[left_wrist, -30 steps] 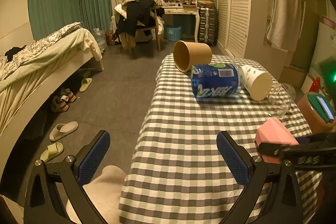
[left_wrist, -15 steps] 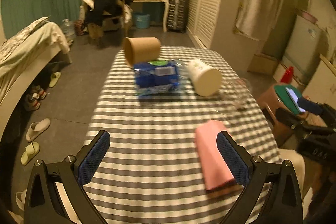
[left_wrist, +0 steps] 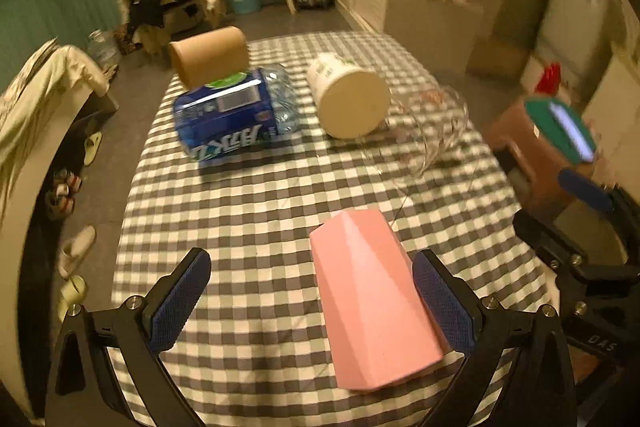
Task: Flip cup upside down
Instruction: 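Close the left tool on the pink cup while the right tool opens and releases it, then rotate the pink cup in the left tool so its base faces up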
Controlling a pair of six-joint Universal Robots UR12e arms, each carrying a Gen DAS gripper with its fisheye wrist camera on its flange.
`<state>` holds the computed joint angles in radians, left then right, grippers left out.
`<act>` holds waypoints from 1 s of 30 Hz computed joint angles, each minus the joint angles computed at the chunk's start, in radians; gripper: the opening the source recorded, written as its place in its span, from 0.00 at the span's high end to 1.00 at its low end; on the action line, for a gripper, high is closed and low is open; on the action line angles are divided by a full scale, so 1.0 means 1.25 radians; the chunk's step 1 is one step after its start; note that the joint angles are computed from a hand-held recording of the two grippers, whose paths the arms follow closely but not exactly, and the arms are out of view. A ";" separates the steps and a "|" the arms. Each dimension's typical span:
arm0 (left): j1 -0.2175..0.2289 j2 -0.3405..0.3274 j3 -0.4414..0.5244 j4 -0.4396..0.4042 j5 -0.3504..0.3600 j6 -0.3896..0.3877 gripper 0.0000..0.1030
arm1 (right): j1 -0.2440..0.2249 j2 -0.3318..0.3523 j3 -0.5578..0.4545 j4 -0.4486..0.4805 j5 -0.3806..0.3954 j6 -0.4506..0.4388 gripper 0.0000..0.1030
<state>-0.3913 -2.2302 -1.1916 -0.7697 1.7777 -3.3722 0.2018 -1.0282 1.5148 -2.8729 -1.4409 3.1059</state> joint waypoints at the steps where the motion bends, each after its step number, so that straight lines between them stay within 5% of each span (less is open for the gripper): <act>1: 0.001 -0.009 0.020 -0.029 -0.006 0.017 0.00 | -0.002 0.000 0.001 0.001 0.004 0.003 0.16; 8: 0.010 -0.060 0.143 -0.244 -0.086 0.084 0.06 | -0.001 0.009 0.004 0.000 -0.004 -0.004 0.16; 15: 0.021 -0.110 0.242 -0.379 -0.164 0.109 0.13 | -0.003 0.016 -0.001 0.001 0.015 -0.004 0.16; 20: 0.033 -0.168 0.337 -0.479 -0.199 0.100 0.35 | -0.003 0.019 -0.005 0.006 0.017 -0.004 0.16; 25: 0.032 -0.168 0.335 -0.455 -0.184 0.120 0.42 | -0.004 0.022 -0.007 0.009 0.014 0.013 0.16; 30: 0.029 -0.140 0.290 -0.350 -0.153 0.128 0.44 | -0.001 0.022 -0.007 0.000 0.004 0.022 0.16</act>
<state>-0.3546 -2.4055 -0.8287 -1.2066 1.5867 -3.2118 0.2005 -1.0001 1.5064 -2.8730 -1.4360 3.1339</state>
